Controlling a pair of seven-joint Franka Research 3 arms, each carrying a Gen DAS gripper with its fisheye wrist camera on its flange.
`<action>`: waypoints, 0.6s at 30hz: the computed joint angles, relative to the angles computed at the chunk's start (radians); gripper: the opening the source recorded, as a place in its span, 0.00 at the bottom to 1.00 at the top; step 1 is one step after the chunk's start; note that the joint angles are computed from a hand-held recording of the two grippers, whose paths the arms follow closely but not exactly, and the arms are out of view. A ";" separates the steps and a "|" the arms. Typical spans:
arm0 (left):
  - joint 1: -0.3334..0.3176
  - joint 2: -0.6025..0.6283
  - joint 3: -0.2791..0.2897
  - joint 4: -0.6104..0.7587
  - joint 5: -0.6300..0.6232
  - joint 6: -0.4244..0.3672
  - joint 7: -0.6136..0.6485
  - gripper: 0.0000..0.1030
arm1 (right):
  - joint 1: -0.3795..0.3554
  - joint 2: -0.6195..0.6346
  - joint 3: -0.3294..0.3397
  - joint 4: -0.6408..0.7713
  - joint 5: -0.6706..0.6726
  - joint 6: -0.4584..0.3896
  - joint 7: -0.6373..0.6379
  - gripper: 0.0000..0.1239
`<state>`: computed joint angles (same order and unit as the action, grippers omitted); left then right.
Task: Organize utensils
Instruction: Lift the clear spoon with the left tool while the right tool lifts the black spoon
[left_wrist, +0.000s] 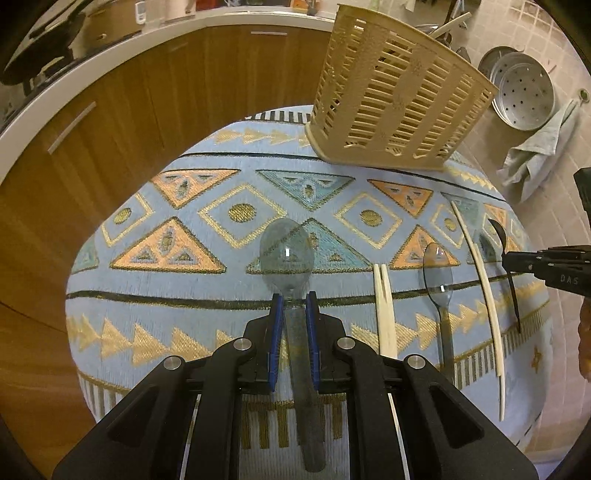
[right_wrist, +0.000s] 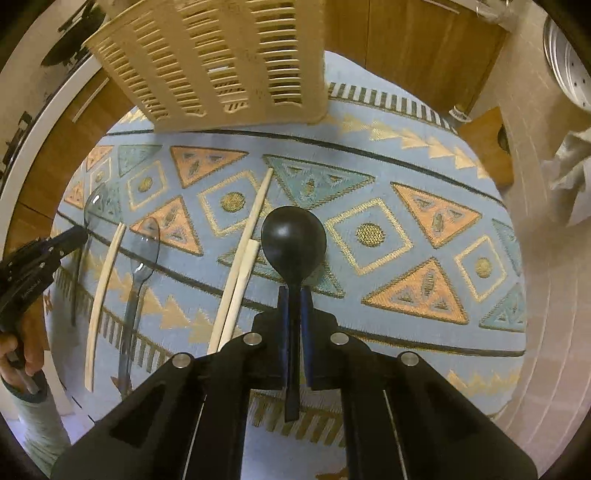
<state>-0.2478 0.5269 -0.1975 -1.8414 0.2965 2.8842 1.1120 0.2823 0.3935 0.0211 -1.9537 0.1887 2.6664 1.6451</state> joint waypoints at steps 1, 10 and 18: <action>0.009 0.005 -0.010 0.007 -0.007 -0.008 0.010 0.11 | -0.006 0.005 0.003 0.008 0.011 -0.011 0.000 0.05; 0.201 0.022 -0.203 0.033 -0.254 -0.081 0.272 0.19 | -0.097 0.010 0.055 0.020 0.217 -0.074 -0.114 0.11; 0.168 0.032 -0.181 0.068 -0.351 -0.158 0.391 0.26 | -0.088 0.018 0.044 0.032 0.241 -0.082 -0.148 0.22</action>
<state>-0.0800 0.5591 -0.3789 -1.7736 -0.0547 2.7261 1.5025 0.1948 0.4120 0.0654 -1.9216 0.4301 2.5841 1.4971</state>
